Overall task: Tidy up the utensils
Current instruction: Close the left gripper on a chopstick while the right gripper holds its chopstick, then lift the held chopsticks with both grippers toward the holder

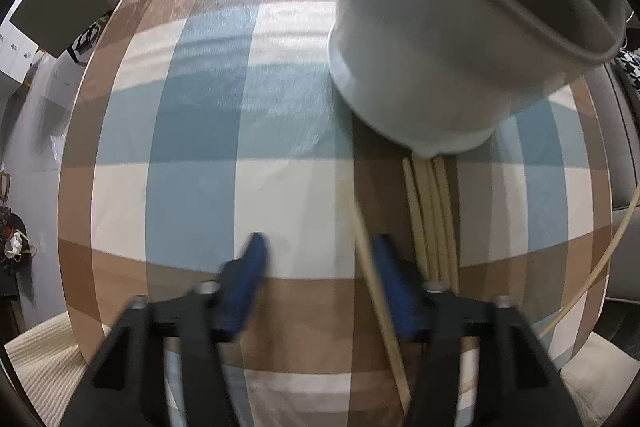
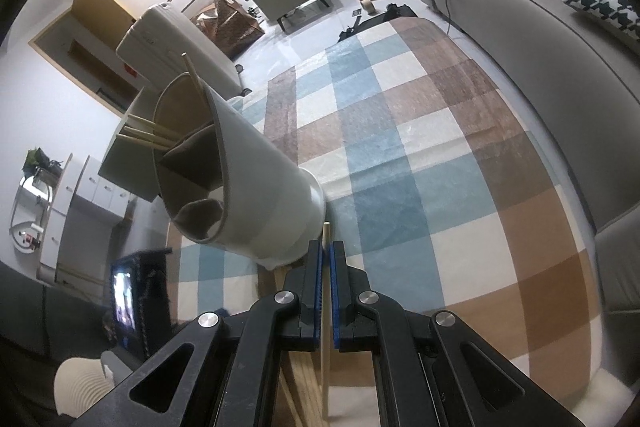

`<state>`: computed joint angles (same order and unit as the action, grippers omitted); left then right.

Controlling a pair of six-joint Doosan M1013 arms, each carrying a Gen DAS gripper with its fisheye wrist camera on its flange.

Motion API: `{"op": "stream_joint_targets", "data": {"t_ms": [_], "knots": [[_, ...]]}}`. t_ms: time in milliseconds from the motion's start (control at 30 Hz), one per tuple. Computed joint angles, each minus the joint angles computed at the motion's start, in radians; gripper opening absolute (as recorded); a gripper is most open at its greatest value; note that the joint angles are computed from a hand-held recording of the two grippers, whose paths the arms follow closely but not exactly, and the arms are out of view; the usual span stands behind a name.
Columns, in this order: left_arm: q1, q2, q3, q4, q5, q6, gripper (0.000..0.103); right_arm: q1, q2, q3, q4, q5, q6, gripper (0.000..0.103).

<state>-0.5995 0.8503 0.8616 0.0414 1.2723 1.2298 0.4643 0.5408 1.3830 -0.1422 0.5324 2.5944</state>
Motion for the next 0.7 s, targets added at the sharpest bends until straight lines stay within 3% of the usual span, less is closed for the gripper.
{"op": "stream_joint_targets", "data": {"t_ms": [33, 67, 100, 400, 700], "knots": [[-0.001, 0.001, -0.002, 0.0, -0.007, 0.004, 0.026, 0.0, 0.001, -0.001, 0.001, 0.0, -0.003, 0.003], [-0.001, 0.002, -0.004, -0.005, -0.016, 0.014, 0.011, 0.001, 0.002, -0.004, -0.003, 0.003, -0.004, 0.003], [-0.001, 0.006, -0.011, -0.011, -0.014, 0.022, 0.005, 0.002, 0.004, -0.007, -0.007, 0.008, -0.004, 0.003], [0.021, -0.008, -0.007, -0.116, -0.065, 0.036, 0.001, 0.006, 0.011, -0.024, -0.014, 0.026, -0.013, 0.003], [0.044, -0.125, 0.126, -0.188, -0.31, 0.083, 0.001, 0.035, 0.003, -0.043, -0.119, 0.008, -0.019, 0.003]]}}
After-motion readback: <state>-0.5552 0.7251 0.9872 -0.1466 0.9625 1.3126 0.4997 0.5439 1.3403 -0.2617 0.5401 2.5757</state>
